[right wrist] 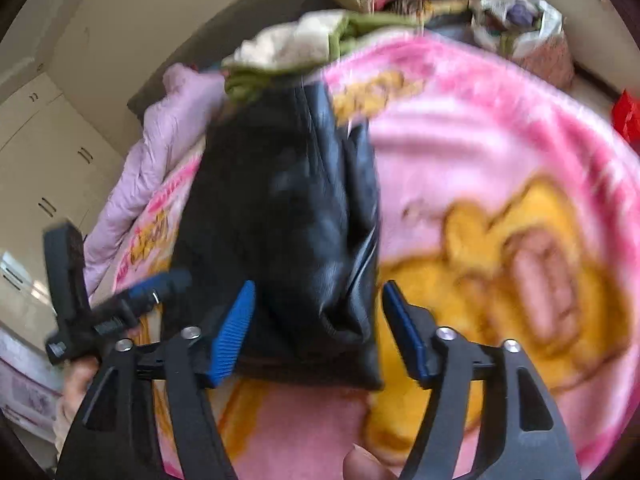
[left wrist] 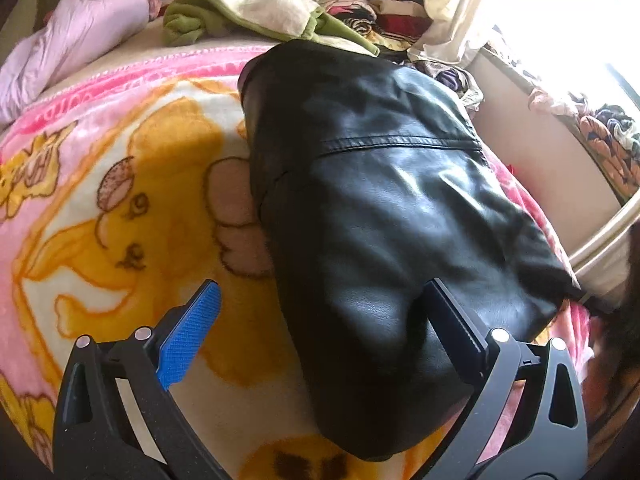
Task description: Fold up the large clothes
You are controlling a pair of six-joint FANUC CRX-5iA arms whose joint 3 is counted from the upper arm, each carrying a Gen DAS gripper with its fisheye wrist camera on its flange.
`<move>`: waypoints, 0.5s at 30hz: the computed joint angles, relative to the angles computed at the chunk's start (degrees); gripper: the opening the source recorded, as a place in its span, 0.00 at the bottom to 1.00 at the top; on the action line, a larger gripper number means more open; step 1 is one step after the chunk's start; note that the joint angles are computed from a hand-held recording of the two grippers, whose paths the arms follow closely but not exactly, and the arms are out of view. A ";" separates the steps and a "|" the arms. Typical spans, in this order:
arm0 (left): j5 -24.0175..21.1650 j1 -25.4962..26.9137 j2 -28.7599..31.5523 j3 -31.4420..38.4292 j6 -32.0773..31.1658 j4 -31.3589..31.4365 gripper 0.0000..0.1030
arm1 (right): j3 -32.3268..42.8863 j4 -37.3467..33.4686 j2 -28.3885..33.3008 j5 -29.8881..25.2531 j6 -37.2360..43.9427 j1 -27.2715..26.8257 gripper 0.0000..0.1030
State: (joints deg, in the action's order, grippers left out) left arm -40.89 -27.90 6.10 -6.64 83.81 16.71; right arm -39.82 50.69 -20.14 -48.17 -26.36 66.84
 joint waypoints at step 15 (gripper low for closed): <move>0.37 -0.23 -1.39 -0.94 -2.08 -0.03 0.91 | 10.91 -15.04 9.20 8.63 19.67 -13.02 0.49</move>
State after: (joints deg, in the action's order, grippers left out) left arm -40.52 -28.13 4.71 -7.58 81.74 16.68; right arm -28.91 35.65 -10.95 -39.55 -6.69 53.82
